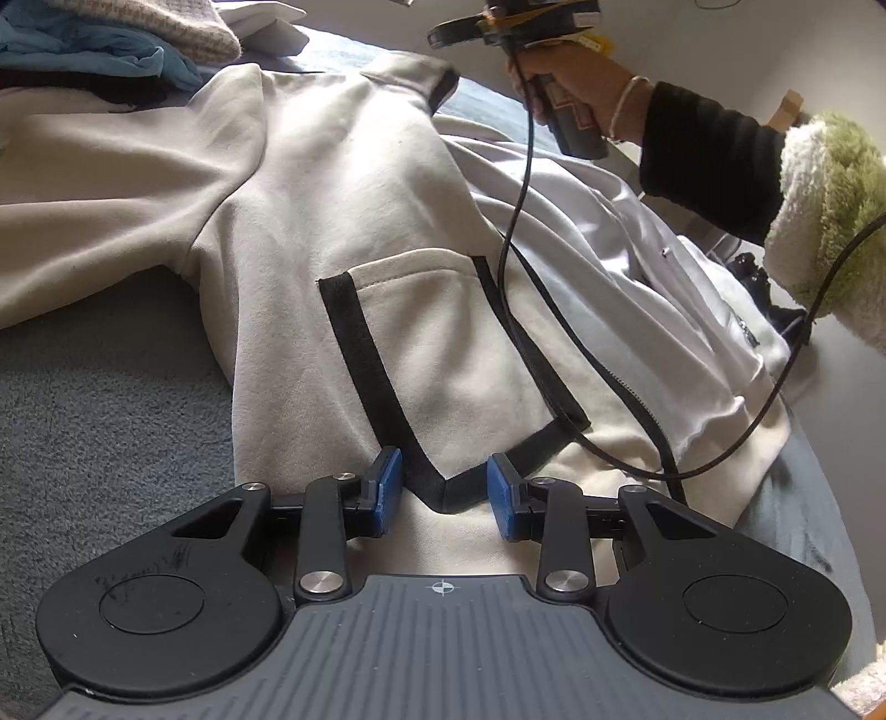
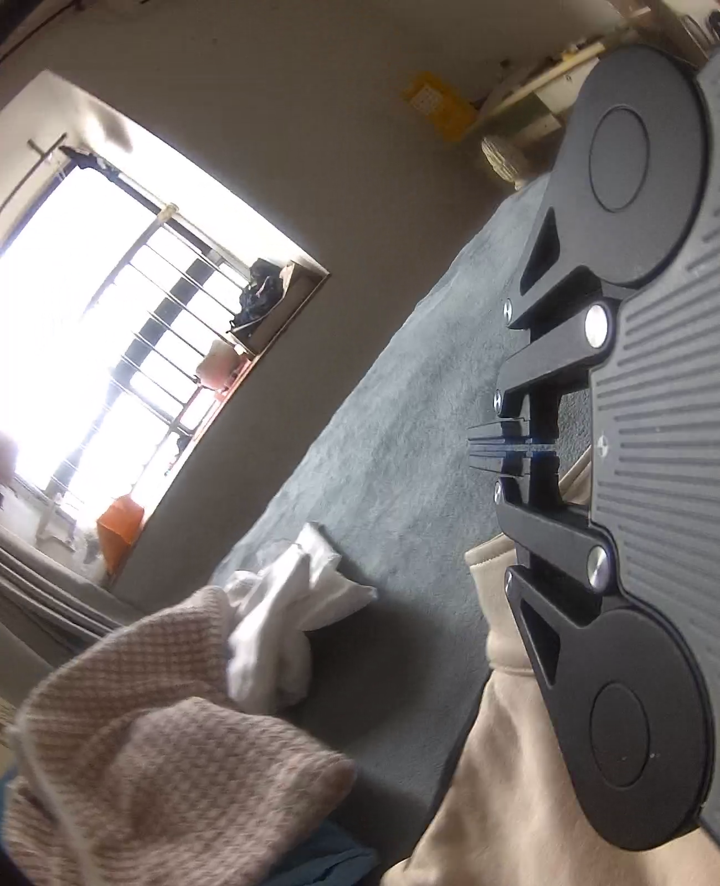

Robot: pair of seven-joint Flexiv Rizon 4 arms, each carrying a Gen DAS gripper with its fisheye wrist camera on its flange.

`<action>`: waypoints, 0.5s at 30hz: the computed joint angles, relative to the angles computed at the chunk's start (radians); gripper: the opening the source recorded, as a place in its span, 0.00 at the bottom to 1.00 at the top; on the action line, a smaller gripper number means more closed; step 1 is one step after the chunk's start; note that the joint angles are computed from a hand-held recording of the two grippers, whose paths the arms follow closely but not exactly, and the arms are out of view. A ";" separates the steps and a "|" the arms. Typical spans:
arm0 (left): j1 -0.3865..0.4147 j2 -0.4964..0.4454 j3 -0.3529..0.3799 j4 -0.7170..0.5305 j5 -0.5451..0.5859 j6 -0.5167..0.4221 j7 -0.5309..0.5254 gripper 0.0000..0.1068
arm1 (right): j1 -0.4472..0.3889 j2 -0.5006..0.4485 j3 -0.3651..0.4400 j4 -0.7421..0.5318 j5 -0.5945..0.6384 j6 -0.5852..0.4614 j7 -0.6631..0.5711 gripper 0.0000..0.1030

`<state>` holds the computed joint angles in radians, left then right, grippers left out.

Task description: Fold clothes

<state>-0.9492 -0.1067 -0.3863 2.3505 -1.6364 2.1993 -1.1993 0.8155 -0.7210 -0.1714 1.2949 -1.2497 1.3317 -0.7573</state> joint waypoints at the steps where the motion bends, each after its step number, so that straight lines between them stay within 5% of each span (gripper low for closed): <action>1: -0.001 -0.002 -0.003 -0.006 -0.014 0.005 0.015 0.31 | -0.009 -0.011 0.027 -0.006 0.062 -0.020 -0.027 0.01; 6: -0.002 -0.008 -0.003 -0.006 -0.007 0.009 0.015 0.31 | -0.188 0.026 0.321 0.038 0.451 -0.027 -0.114 0.02; 9: 0.000 -0.014 0.000 -0.005 0.012 0.010 0.001 0.31 | -0.333 0.066 0.565 0.056 0.798 -0.112 -0.406 0.03; 11: 0.001 -0.016 0.001 -0.003 0.019 0.010 -0.005 0.31 | -0.437 0.074 0.728 0.055 0.914 -0.228 -0.523 0.03; 13: 0.001 -0.018 0.002 -0.004 0.022 0.011 -0.008 0.31 | -0.495 0.089 0.820 0.050 1.033 -0.357 -0.614 0.03; 15: 0.001 -0.020 0.001 -0.007 0.018 0.013 -0.007 0.31 | -0.471 0.105 0.795 0.080 1.001 -0.430 -0.615 0.03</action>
